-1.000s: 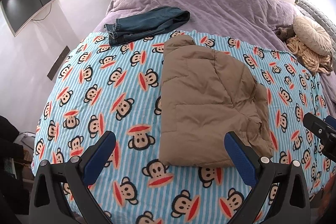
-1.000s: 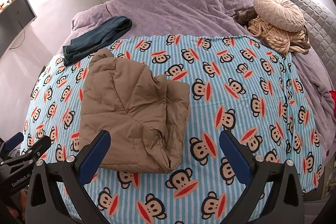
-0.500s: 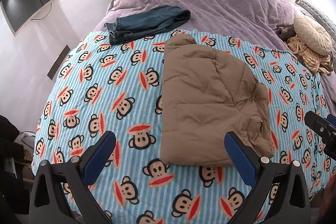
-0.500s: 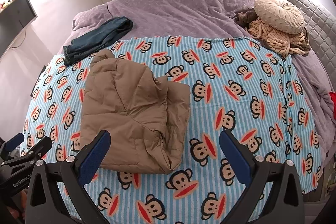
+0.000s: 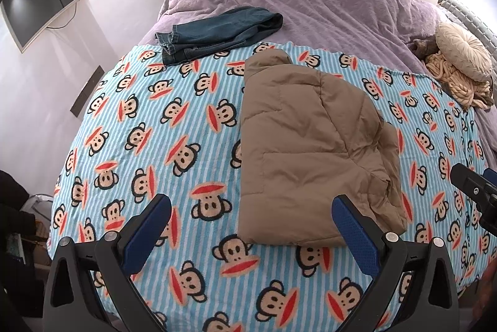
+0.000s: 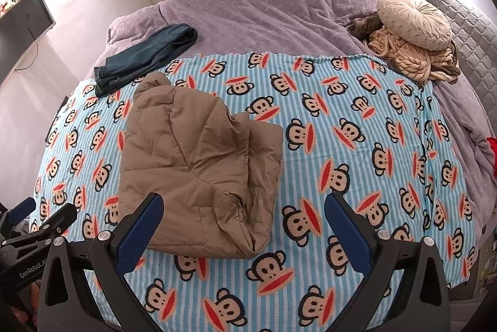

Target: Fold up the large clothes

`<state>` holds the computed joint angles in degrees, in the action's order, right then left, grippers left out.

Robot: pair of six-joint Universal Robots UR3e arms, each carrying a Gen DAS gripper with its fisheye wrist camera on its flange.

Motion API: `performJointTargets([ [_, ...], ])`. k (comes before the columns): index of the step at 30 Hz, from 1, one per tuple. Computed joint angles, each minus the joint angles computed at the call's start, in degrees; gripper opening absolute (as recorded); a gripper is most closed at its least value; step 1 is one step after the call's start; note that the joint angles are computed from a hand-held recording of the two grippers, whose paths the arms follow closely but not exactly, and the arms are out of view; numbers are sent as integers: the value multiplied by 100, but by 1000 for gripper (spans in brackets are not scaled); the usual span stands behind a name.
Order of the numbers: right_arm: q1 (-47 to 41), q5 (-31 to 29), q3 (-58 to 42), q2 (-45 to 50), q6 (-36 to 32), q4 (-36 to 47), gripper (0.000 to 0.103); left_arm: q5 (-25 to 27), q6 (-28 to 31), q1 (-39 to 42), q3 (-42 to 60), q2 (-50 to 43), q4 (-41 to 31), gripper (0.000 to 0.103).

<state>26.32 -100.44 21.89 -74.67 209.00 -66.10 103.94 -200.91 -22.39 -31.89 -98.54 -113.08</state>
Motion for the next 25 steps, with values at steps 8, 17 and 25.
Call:
performJointTargets([
  [8,6,-8,-40,25,11,18,103,-1,22,16,-24,2,-1,103],
  [17,-17,23,-75,41,-15,34,103,0,56,65,-10,-13,-12,103],
  [25,3,42,471,-220,85,-197,103,-250,254,230,-98,28,86,103],
])
